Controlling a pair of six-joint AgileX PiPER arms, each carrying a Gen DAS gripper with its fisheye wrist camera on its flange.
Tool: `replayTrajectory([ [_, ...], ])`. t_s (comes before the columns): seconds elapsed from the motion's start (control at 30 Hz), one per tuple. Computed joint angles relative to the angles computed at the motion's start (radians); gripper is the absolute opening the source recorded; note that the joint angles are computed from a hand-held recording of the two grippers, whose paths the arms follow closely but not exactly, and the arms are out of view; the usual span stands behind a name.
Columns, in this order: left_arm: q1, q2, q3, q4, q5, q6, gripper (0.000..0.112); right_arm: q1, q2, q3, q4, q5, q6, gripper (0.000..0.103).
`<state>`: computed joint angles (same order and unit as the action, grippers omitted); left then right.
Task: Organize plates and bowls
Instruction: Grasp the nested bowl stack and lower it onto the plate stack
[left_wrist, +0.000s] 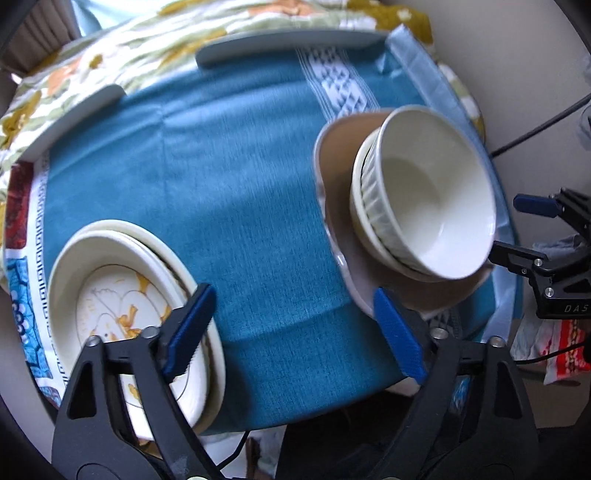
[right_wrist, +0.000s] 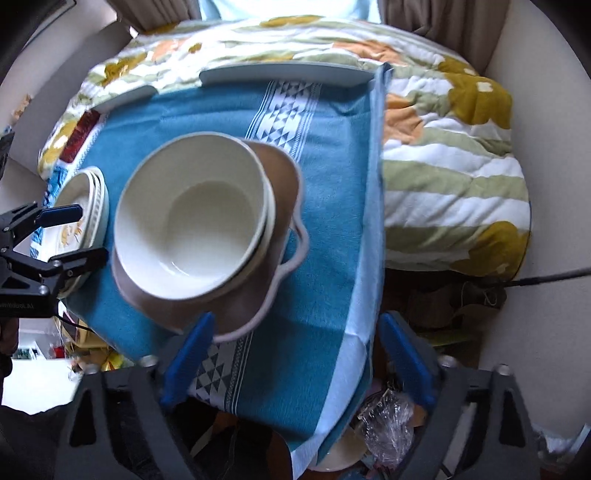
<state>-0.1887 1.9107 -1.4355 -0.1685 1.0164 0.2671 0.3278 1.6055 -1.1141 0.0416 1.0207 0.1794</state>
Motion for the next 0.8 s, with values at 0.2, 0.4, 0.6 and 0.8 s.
replayTrajectory([
  [0.2, -0.035, 0.073, -0.056, 0.004, 0.022, 0.012, 0.055, 0.016, 0.093, -0.044, 0.009, 0.021, -0.033, 0.061],
  [0.4, -0.062, 0.132, -0.085, -0.029, 0.002, 0.062, 0.023, 0.003, 0.155, -0.03, 0.05, -0.036, -0.068, 0.053],
  [0.6, -0.09, 0.146, -0.049, -0.029, -0.087, 0.103, 0.011, 0.0, 0.128, 0.056, 0.146, -0.183, -0.184, 0.02],
  [0.8, -0.094, 0.118, 0.007, -0.033, -0.174, 0.125, 0.011, -0.009, 0.086, 0.128, 0.155, -0.284, -0.216, 0.017],
])
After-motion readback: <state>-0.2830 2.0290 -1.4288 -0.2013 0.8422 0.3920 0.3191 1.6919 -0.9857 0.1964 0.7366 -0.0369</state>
